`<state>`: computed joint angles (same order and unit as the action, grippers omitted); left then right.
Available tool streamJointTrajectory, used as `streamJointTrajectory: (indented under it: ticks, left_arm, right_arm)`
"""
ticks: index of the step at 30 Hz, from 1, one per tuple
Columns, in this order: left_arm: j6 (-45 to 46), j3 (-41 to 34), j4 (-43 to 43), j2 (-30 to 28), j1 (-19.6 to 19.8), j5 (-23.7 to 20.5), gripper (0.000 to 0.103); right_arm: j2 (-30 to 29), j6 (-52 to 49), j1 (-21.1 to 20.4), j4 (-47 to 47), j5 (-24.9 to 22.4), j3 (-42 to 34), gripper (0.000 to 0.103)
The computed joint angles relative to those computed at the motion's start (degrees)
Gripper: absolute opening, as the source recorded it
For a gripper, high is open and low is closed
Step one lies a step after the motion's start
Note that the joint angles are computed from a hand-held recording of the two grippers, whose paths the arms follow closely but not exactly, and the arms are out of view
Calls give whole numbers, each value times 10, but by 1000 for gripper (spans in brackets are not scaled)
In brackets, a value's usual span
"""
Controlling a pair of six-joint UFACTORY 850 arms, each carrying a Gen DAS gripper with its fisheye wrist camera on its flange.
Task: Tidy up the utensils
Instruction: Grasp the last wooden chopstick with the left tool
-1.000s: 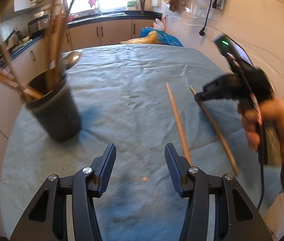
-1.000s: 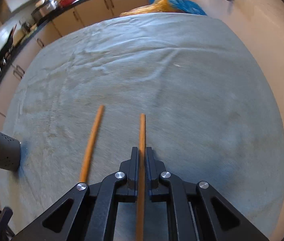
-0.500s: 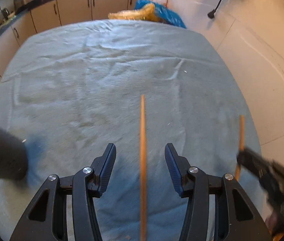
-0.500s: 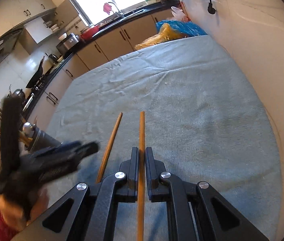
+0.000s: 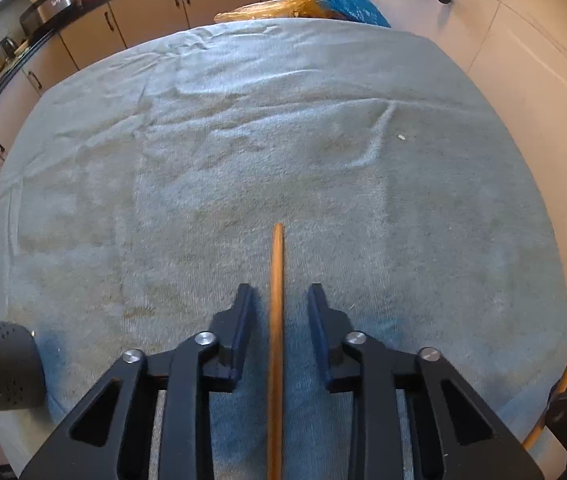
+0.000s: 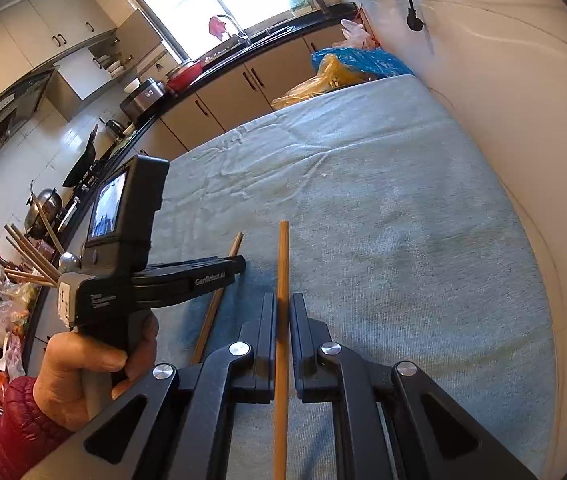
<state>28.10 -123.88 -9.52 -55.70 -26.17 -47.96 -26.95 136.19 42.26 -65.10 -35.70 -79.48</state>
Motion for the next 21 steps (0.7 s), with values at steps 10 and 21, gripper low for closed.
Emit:
streamJointTrajectory:
  ticks: [10,21]
  left_arm:
    - [146,155,-146,116,30,92,6]
    - [563,407,-534,324,109,130,6]
  right_arm:
    - [1,27,13,-35,-32,-7,7]
    - [-55,-34,93,-82,-210,-105,7]
